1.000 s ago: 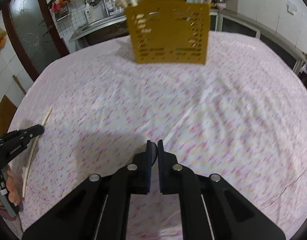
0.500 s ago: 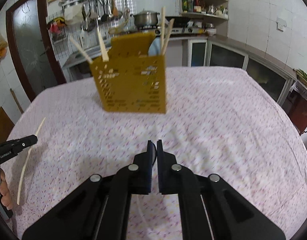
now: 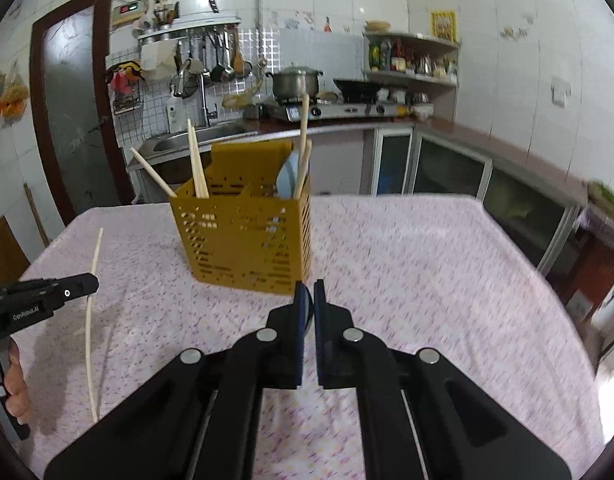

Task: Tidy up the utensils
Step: 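Carry the chopstick and white spoon toward the yellow holder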

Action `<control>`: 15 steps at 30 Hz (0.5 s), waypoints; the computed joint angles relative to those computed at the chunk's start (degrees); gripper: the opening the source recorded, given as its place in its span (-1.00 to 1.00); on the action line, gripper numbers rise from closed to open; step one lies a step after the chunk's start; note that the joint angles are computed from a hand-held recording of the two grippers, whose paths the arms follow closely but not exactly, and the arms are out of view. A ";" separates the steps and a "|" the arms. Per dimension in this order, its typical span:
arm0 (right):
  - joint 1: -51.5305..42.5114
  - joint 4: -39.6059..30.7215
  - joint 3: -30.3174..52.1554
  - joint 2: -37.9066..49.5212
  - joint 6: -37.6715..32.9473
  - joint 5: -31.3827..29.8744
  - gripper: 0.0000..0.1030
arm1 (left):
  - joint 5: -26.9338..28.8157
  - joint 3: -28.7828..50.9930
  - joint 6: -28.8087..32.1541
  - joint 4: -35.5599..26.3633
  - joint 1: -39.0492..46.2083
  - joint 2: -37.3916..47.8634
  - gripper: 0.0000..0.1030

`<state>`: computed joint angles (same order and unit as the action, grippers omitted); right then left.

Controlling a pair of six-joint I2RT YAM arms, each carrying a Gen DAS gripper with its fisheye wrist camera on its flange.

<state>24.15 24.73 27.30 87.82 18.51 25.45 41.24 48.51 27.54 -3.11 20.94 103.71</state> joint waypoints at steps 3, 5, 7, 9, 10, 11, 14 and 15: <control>-0.56 -0.26 0.60 -1.20 -3.34 1.26 -0.92 | -0.22 -0.02 -2.04 1.01 -1.26 -1.09 -0.91; -1.67 -1.32 1.61 -1.95 -5.28 1.10 -0.92 | -0.15 0.50 -3.91 1.30 -2.18 -1.99 -0.91; -3.04 -2.96 3.17 -2.99 -6.80 0.60 -0.92 | -0.10 1.26 -5.43 1.12 -3.28 -3.15 -0.91; -3.91 -4.68 4.62 -4.22 -7.88 0.43 -0.92 | -0.45 1.72 -6.58 1.41 -4.46 -4.76 -0.91; -4.49 -5.53 5.55 -4.79 -8.62 0.29 -0.92 | -0.67 2.00 -7.17 1.59 -4.99 -5.34 -0.91; -4.93 -6.17 6.26 -5.16 -9.10 0.11 -0.92 | -0.97 2.67 -7.98 1.59 -5.76 -6.09 -0.91; -6.51 -8.05 8.68 -6.30 -10.22 -0.56 -0.92 | -1.18 4.24 -10.62 1.97 -7.31 -7.61 -0.91; -7.06 -8.31 9.27 -6.59 -10.45 -0.88 -0.92 | -1.20 4.66 -11.25 2.18 -7.64 -7.98 -0.91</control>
